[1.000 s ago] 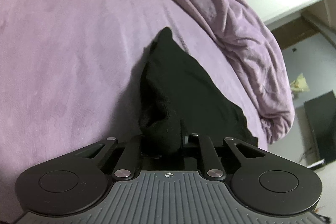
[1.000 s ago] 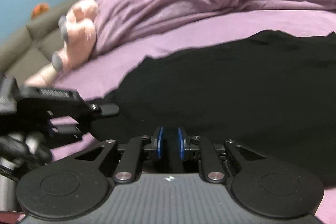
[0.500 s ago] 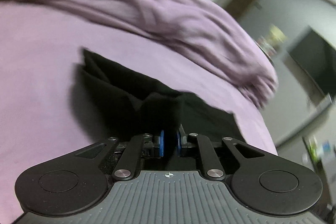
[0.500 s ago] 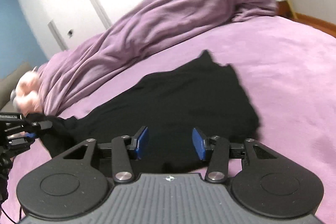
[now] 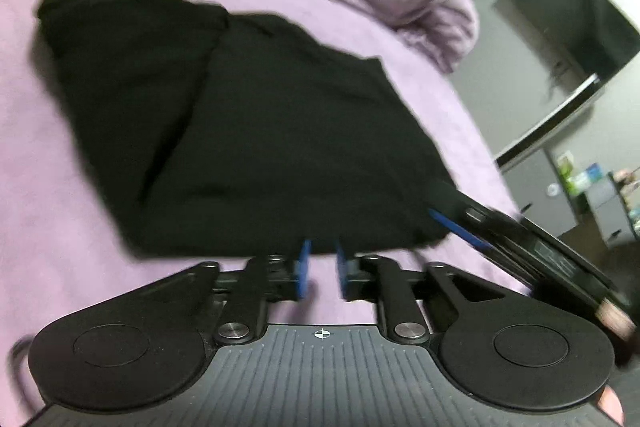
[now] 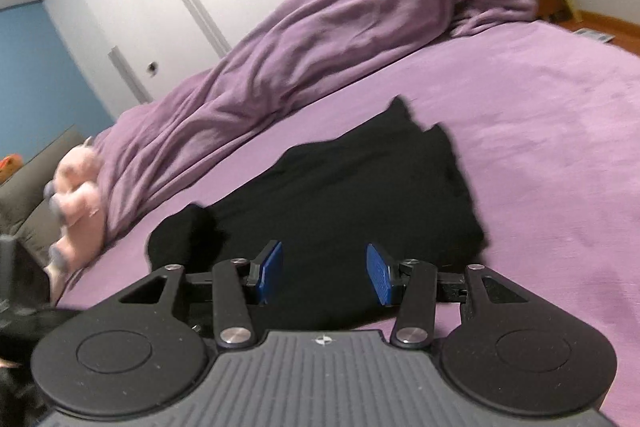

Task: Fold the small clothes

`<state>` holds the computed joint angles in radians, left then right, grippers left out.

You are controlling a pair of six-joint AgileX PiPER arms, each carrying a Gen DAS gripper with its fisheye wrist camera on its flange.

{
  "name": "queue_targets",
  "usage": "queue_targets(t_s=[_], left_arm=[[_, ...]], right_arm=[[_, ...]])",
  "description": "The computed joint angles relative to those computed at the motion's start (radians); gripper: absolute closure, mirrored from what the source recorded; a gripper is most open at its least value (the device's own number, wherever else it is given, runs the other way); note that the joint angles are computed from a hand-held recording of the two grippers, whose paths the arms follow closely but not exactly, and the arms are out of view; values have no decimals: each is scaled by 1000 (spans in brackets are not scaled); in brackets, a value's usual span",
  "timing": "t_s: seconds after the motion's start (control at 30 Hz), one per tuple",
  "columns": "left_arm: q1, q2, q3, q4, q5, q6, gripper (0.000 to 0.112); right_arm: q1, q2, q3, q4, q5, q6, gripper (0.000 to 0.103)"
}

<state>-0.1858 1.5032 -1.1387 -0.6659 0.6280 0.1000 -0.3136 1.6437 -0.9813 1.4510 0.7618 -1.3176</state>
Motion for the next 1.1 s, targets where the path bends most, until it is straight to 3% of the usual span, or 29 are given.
queue_targets(t_s=[0.07,0.2,0.27,0.33,0.43,0.5,0.57,0.6,0.63,0.67,0.77,0.93,1.0,1.1], left_arm=[[20,-96,67,99,-20,-96,80],[96,-219,146,488,-38,-496,45],[152,-235,161,599,2,-656,39],[231,-232,170,558,54,-657,39],[312,-270,231,462,54,-556,37],[320,-290,255,438,53,-527,37],[300,-295,257,454,46,-550,36],[302,-303,265,455,44,-548,35],[300,-307,270,463,41,-553,35],[294,-313,271,479,47,-568,34],[261,-269,224,501,43,-607,34],[162,-215,165,524,-1,-647,34],[105,-154,105,542,-1,-663,34],[19,-55,3,577,-6,-676,34]], right_arm=[[21,31,-42,-27,64,15,46],[126,128,-186,-64,155,66,32],[193,194,-301,-121,166,189,29],[259,282,-447,-180,184,335,29],[333,445,-713,-298,220,581,29],[371,536,-869,-373,238,714,29],[406,562,-908,-410,201,767,32],[424,557,-900,-422,158,785,51],[430,549,-883,-414,130,776,80],[439,541,-871,-408,112,772,94],[427,454,-734,-262,42,629,97],[261,156,-252,182,-75,246,98],[214,98,-130,184,-126,205,98],[180,95,-82,2,-171,264,96]])
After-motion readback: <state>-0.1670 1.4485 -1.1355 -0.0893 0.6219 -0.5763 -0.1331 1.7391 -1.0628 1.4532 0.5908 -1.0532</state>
